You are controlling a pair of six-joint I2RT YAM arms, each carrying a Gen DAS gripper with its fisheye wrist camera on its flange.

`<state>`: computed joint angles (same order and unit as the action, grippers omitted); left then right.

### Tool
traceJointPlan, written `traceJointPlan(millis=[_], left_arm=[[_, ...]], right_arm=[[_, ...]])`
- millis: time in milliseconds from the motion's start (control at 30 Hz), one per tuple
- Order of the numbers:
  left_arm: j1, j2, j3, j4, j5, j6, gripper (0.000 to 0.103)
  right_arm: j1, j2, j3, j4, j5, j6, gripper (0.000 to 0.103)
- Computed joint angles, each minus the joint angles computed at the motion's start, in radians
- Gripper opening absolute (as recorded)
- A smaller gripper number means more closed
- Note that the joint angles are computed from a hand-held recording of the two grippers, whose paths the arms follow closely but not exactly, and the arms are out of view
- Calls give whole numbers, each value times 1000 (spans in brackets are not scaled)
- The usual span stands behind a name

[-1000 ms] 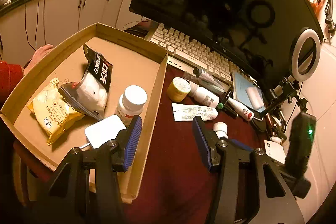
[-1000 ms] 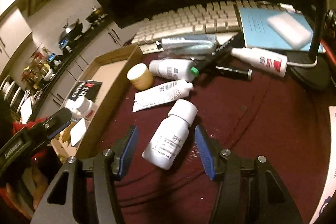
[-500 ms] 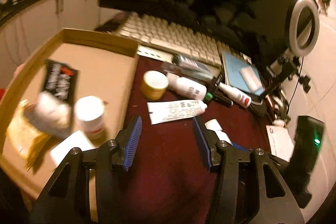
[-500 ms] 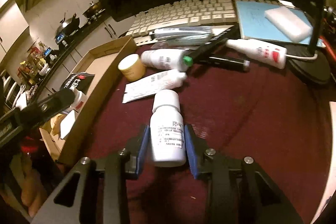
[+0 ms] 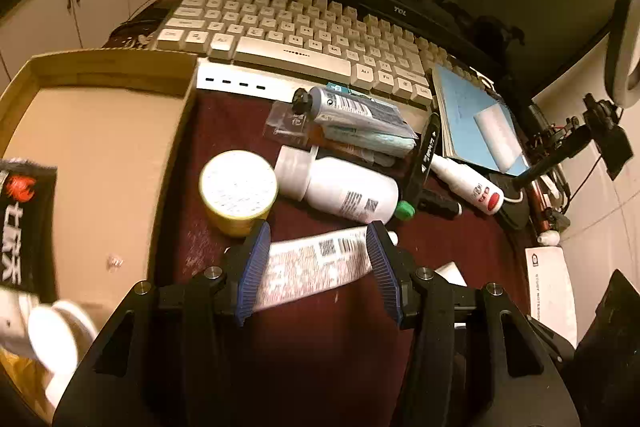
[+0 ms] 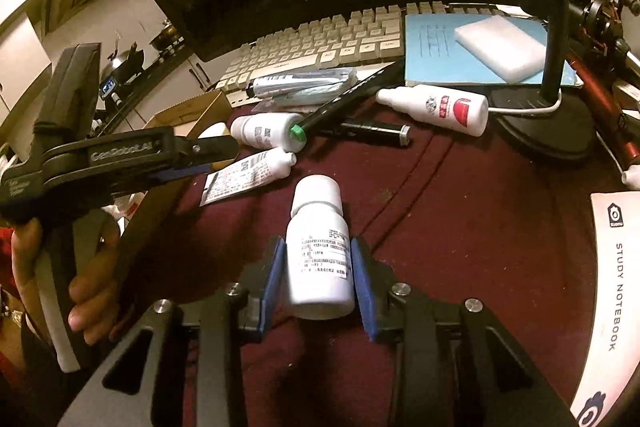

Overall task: Organize objects
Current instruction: 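Close left gripper around the white tube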

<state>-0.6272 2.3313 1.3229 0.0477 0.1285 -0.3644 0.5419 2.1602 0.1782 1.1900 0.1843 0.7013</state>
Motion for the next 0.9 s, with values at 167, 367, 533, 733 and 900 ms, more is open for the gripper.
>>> traceJointPlan(millis=[167,367,533,733,900], left_arm=[[-13,61,99,-77,0,19,50],[-32,-2,-12,-67,39,71,50],[-85,-25,-56,-41,-36,94,50],[-150,18,-26,-21,-212,106,50],[-162,5,-94,70,-268,114,41]], right_arm=[[-53,43,-14,74,-43,-19,34],[-88,53,-28,105,-71,-30,34],[-88,58,-23,105,-71,-27,34],[-81,54,-25,94,-63,-29,34],[-79,50,-22,81,-65,-32,34]])
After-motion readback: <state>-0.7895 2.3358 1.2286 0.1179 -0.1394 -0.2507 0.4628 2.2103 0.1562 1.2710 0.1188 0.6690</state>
